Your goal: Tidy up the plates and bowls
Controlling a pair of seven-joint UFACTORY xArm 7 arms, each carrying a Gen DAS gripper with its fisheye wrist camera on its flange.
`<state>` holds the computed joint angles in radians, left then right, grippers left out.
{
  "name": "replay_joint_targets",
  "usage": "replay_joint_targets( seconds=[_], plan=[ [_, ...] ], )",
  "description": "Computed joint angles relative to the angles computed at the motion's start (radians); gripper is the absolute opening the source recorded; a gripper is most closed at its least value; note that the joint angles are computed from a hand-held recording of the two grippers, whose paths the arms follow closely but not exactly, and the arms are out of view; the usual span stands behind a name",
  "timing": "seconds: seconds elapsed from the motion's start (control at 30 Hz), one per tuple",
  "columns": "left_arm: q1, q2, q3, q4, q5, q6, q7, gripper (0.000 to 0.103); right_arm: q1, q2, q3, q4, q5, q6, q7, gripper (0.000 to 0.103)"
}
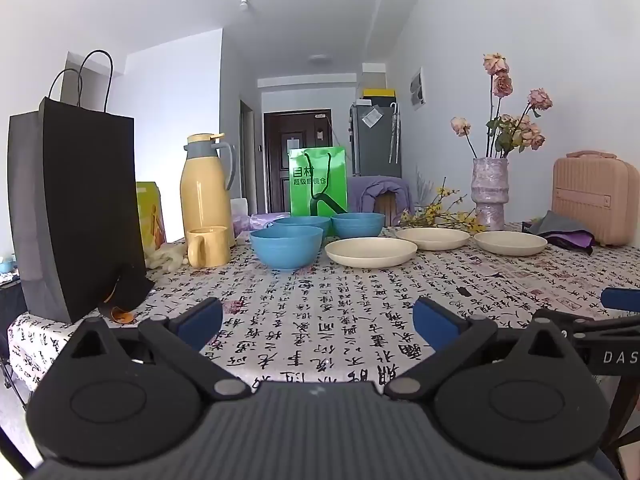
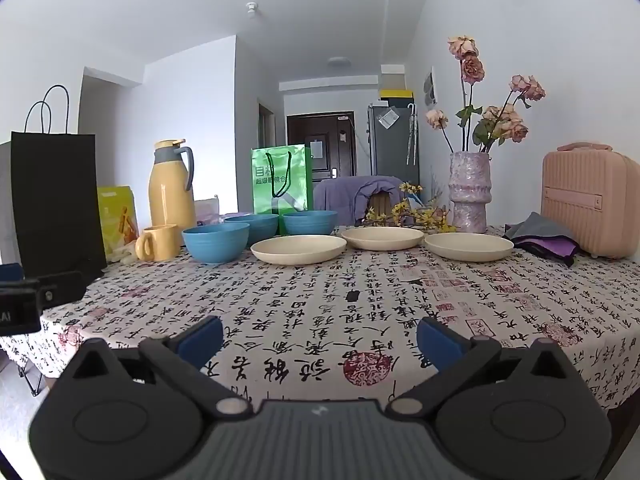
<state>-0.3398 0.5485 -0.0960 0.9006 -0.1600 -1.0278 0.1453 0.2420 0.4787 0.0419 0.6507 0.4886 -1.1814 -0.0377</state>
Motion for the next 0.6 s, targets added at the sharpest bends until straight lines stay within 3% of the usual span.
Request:
replay_joint_targets(
  seconds=[0.03,0.17,0.6],
  plan=[
    [-0.020,0.018,0.024,0.005,0.007,-0.048,0.004,0.103,0.003,0.000,-0.001,0.001,0.004,0.000,-0.007,0.103],
    [-0.018,0.011,-0.001,-0.011,-0.017,-0.066,0.032,0.103,0.006,0.007,-0.001,0.006,0.010,-0.010,-0.009,0.103],
    [0.002,0.018,0.000,0.009,0.027,-0.029,0.019,0.103,0.011,0.006,0.001,0.005,0.020,-0.009,-0.023,0.103]
  ],
)
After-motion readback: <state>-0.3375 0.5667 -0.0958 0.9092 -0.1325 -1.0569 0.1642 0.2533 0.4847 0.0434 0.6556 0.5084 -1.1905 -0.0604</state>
